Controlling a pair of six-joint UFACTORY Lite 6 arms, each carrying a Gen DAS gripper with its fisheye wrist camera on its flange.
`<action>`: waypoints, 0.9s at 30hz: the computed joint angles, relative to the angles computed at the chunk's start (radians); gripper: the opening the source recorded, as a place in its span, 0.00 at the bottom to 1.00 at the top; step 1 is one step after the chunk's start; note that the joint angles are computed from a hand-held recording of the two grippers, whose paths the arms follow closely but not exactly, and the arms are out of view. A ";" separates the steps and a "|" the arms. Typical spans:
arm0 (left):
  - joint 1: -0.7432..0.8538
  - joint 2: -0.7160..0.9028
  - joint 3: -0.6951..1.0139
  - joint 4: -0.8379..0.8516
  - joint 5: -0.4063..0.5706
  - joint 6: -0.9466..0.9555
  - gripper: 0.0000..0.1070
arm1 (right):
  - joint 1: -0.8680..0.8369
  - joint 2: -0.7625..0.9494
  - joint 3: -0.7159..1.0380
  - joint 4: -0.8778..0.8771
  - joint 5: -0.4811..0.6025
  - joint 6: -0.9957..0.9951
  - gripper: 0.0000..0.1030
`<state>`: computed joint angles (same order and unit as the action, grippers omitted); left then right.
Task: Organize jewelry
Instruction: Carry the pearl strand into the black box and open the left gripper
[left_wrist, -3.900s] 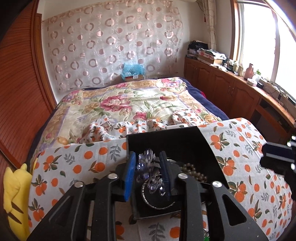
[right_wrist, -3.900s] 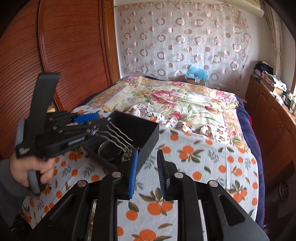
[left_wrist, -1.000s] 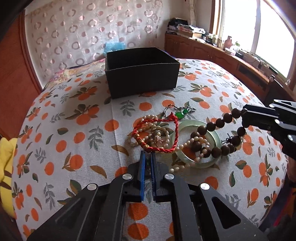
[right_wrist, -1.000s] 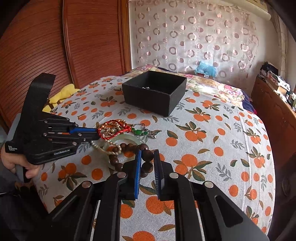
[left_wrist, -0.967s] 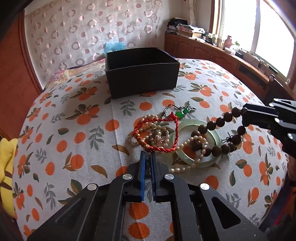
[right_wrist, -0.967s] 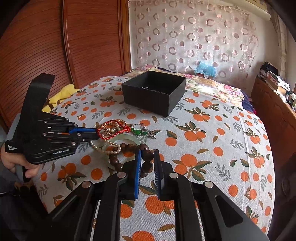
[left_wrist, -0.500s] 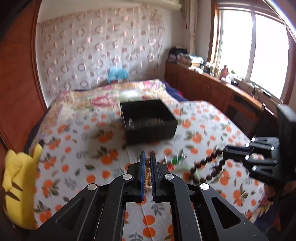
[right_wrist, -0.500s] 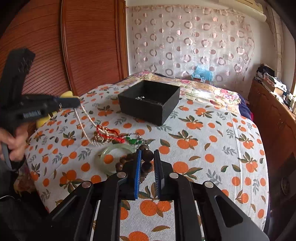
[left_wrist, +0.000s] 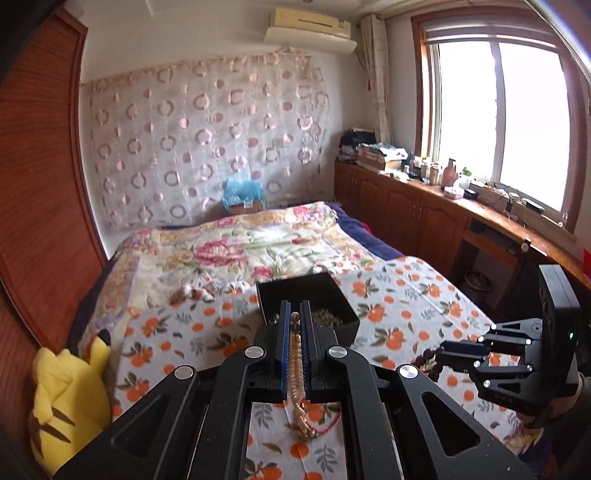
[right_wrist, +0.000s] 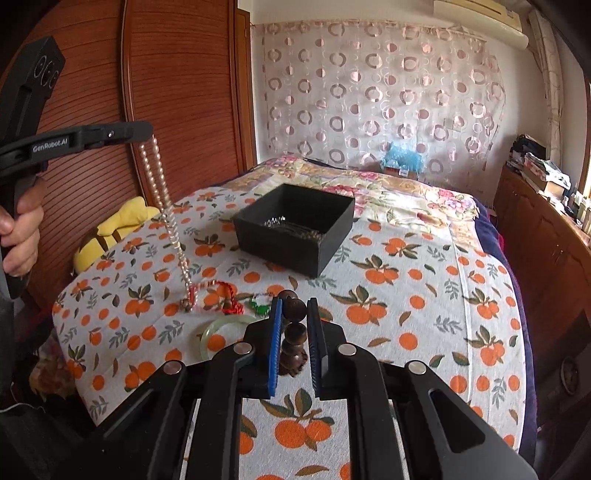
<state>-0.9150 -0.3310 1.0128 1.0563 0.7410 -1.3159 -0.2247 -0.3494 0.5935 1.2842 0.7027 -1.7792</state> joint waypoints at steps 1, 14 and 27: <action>0.003 0.005 0.023 -0.005 0.004 0.015 0.04 | 0.002 0.002 0.008 -0.002 0.002 0.005 0.14; 0.111 0.141 0.271 -0.069 -0.037 0.188 0.04 | 0.079 0.115 0.210 -0.004 -0.013 0.087 0.14; 0.285 0.392 0.580 -0.243 -0.154 0.427 0.04 | 0.163 0.368 0.518 -0.005 -0.039 0.156 0.14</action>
<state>-0.6304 0.0609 1.5927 0.8132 0.5873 -0.8886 -0.0618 0.0185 1.1113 1.2788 0.6637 -1.6229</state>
